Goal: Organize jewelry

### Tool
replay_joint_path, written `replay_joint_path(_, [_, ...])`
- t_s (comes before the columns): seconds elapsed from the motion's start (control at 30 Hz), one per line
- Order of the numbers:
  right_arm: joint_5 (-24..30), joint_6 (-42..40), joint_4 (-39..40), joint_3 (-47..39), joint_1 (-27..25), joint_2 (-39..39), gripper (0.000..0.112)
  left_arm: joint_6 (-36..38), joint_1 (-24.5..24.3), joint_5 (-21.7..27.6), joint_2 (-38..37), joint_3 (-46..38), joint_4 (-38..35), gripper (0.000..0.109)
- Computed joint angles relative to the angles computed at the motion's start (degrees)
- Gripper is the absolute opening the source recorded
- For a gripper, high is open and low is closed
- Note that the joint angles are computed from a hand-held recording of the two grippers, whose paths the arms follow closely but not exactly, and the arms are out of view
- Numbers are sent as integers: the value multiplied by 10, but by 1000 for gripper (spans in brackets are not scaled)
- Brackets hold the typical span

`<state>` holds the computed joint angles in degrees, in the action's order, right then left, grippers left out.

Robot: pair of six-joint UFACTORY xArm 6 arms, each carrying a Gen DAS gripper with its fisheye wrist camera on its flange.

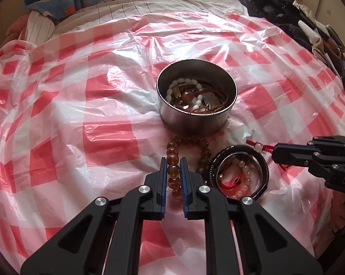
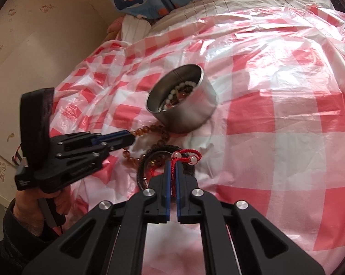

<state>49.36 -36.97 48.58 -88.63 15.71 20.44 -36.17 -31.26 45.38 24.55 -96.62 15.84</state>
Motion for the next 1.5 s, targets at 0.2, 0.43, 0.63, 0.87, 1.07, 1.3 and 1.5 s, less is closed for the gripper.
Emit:
replay_joint_path(0.2, [-4, 48, -71, -10, 9, 11, 5, -15, -2, 34, 15, -17, 19, 40])
replay_joint_path(0.43, [-16, 60, -110, 2, 15, 6, 59, -13, -6, 47, 27, -29, 26, 48])
replay_joint_path(0.63, [20, 63, -119, -13, 12, 19, 29, -11, -8, 47, 27, -29, 30, 47])
replay_joint_path(0.87, [40, 35, -92, -12, 7, 14, 17, -3, -9, 49, 26, -30, 30, 36])
replay_joint_path(1.07, [19, 37, -87, -1, 8, 6, 10, 4, -10, 50, 27, -31, 28, 18])
replay_joint_path(1.3, [0, 20, -52, 8, 2, -3, 4, 12, -6, 19, 13, -11, 11, 10])
replay_joint_path(1.5, [17, -12, 17, 5, -11, -4, 4, 15, 3, -47, -20, 26, -27, 10])
